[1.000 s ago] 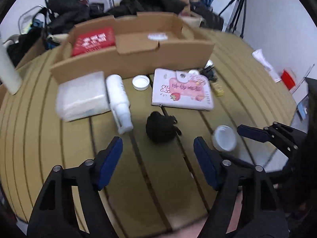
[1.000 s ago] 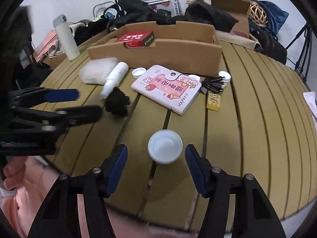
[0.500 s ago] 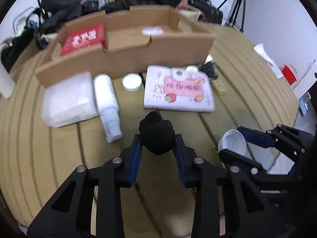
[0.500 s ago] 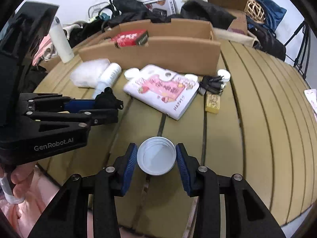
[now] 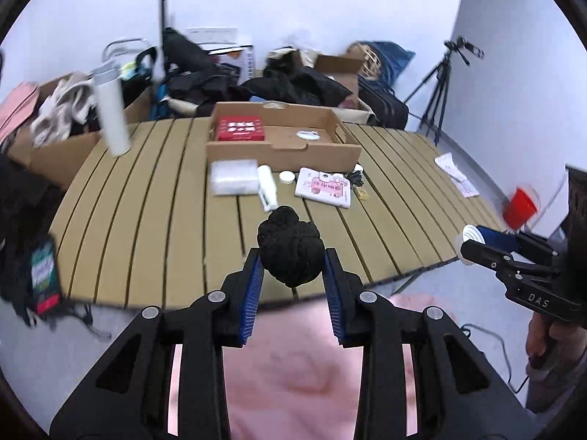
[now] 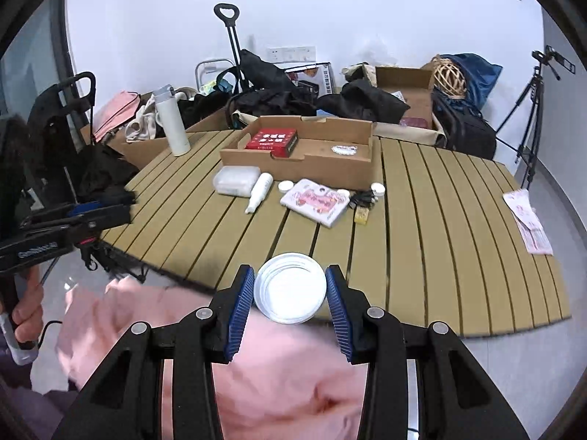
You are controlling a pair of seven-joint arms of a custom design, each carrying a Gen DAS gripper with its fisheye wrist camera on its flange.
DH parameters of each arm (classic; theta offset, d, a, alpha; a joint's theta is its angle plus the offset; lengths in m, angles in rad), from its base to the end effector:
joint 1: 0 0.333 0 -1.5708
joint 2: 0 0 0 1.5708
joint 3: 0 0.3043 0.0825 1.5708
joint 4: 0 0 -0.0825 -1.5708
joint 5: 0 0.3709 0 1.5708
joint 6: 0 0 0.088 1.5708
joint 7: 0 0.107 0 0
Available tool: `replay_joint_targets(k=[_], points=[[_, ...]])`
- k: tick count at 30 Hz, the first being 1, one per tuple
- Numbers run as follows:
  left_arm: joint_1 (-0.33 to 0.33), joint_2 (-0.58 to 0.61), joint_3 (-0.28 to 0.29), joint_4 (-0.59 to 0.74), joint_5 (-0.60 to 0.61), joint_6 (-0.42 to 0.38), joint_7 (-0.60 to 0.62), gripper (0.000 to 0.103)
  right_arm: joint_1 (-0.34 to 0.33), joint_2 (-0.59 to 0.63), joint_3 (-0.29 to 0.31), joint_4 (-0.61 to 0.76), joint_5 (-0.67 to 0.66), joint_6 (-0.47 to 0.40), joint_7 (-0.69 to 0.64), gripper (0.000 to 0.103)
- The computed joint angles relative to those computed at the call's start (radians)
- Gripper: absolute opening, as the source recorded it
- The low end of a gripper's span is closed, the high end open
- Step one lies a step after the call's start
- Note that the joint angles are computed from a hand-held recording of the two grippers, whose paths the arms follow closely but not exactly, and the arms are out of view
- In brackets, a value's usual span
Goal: Organize objects
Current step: 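Grasp the black cloth bundle with the left tool while the right tool grasps the white lid, then lower the black bundle and white lid into the tray and open both tools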
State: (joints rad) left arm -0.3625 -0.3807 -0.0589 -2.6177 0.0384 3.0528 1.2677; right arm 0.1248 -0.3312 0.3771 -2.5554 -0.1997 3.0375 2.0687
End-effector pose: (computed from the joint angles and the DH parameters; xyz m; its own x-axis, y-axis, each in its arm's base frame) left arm 0.4038 -0.1856 0.4722 -0.2264 -0.9596 0.1671 -0.7042 0.0427 -0.7087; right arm 0.3965 0.2431 0.4640 0.2561 -0.9633 -0.0805 -0.6874 -0.1229 -0.7158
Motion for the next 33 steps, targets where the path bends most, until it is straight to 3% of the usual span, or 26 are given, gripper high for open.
replay_joint_targets(k=[2, 4, 8, 13, 15, 18, 19, 21, 23, 24, 26, 28, 29, 30, 31, 33], points=[[0.040, -0.042, -0.040, -0.037, 0.021, 0.016, -0.027, 0.029, 0.028, -0.025, -0.013, -0.022, 0.025, -0.003, 0.003, 0.043], [0.017, -0.039, -0.002, -0.026, 0.159, 0.003, -0.132, 0.029, 0.037, -0.038, -0.015, -0.033, 0.040, 0.000, -0.001, 0.043], [0.007, -0.038, 0.019, -0.039, 0.223, 0.042, -0.180, 0.029, 0.016, -0.049, 0.020, -0.036, 0.030, 0.008, 0.008, 0.043], [0.041, -0.024, -0.010, -0.026, 0.228, 0.042, -0.199, 0.029, 0.021, -0.042, 0.013, -0.033, 0.044, 0.014, -0.005, 0.043], [0.052, -0.009, -0.030, 0.004, 0.161, -0.001, -0.143, 0.029, -0.001, -0.030, 0.025, -0.017, 0.036, 0.014, -0.002, 0.043], [0.019, 0.047, 0.015, 0.075, 0.158, -0.013, -0.086, 0.029, -0.064, 0.020, 0.055, 0.043, -0.019, 0.016, 0.006, 0.043], [0.015, 0.077, 0.014, 0.122, 0.072, -0.028, -0.024, 0.029, -0.064, 0.043, 0.044, 0.069, -0.027, 0.014, -0.001, 0.043], [-0.003, 0.147, 0.025, 0.224, -0.061, -0.049, 0.097, 0.029, -0.009, 0.114, -0.035, 0.149, -0.001, 0.010, -0.066, 0.043], [0.007, 0.213, 0.026, 0.330, -0.092, -0.107, 0.131, 0.029, 0.039, 0.173, -0.102, 0.235, 0.028, -0.008, -0.131, 0.043], [-0.022, 0.255, 0.061, 0.403, -0.133, -0.140, 0.173, 0.029, 0.037, 0.208, -0.115, 0.292, 0.004, -0.024, -0.136, 0.043], [-0.127, 0.350, 0.183, 0.573, -0.242, -0.263, 0.304, 0.029, 0.033, 0.278, -0.134, 0.411, -0.071, -0.061, -0.130, 0.043], [-0.195, 0.462, 0.276, 0.748, -0.313, -0.343, 0.384, 0.029, 0.056, 0.350, -0.168, 0.533, -0.032, -0.107, -0.210, 0.043], [-0.193, 0.513, 0.285, 0.835, -0.320, -0.395, 0.389, 0.029, 0.063, 0.399, -0.181, 0.621, 0.010, -0.142, -0.270, 0.043], [-0.156, 0.570, 0.259, 0.922, -0.325, -0.429, 0.407, 0.029, 0.066, 0.435, -0.188, 0.683, 0.049, -0.167, -0.325, 0.043], [-0.094, 0.642, 0.203, 1.009, -0.326, -0.410, 0.427, 0.029, 0.068, 0.481, -0.191, 0.770, 0.086, -0.222, -0.377, 0.043], [0.047, 0.770, 0.056, 1.184, -0.190, -0.436, 0.343, 0.029, 0.069, 0.591, -0.205, 0.945, 0.147, -0.292, -0.456, 0.043]])
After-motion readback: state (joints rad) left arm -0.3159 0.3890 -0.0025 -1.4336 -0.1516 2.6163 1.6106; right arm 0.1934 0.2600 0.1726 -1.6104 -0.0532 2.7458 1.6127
